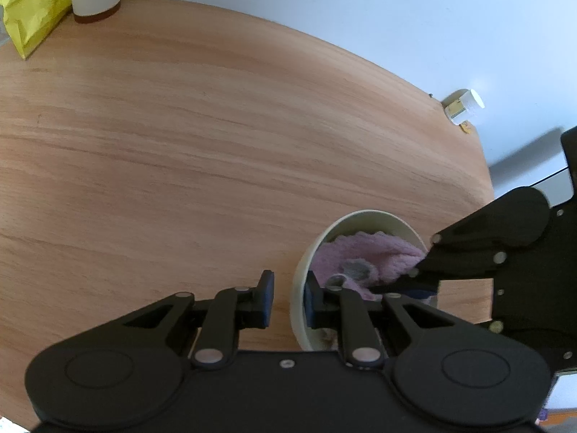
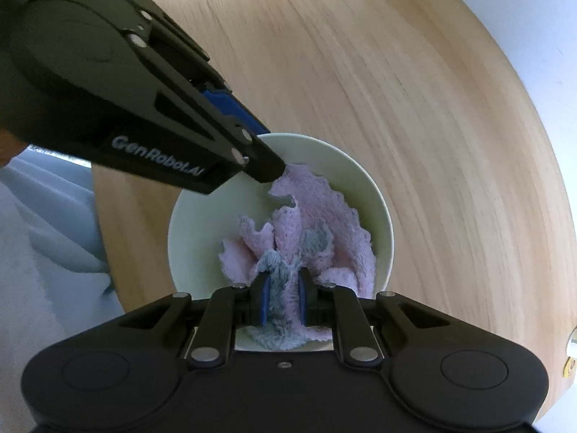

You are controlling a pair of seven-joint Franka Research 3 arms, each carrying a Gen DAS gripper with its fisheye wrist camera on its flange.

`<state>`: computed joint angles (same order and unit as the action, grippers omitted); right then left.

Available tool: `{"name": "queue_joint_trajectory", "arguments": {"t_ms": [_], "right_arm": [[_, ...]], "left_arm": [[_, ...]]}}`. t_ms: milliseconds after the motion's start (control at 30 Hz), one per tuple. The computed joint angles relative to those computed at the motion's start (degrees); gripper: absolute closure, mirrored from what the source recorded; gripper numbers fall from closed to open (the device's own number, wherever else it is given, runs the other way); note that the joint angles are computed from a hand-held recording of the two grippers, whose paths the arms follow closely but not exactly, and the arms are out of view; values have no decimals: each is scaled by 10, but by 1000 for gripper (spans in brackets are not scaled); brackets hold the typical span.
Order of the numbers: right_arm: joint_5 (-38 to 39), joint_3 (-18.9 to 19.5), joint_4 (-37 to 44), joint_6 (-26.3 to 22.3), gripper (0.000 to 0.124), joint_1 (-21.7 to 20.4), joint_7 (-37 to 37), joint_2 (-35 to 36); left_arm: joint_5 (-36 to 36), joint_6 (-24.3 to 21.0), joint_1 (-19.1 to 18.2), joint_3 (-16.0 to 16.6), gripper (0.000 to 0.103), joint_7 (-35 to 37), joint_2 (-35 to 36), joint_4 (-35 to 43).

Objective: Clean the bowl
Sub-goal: 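Press the towel deeper into the bowl with the right gripper while the left gripper holds the rim, then wipe the towel along the bowl's inner wall with the right gripper while the left gripper holds it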

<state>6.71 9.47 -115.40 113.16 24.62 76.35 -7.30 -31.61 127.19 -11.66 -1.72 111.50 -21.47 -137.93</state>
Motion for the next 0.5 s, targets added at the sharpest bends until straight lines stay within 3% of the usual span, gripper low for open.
{"name": "queue_joint_trajectory", "arguments": {"t_ms": [333,500], "right_arm": [[24,5,-57,109,107,1,65,-33],[57,-6,-51,97,107,-3,80,-51]], "left_arm": [[-12,-4,5,4,95,-7,0,0],[-9,-4,5,2,95,-11,-5,-2]]}}
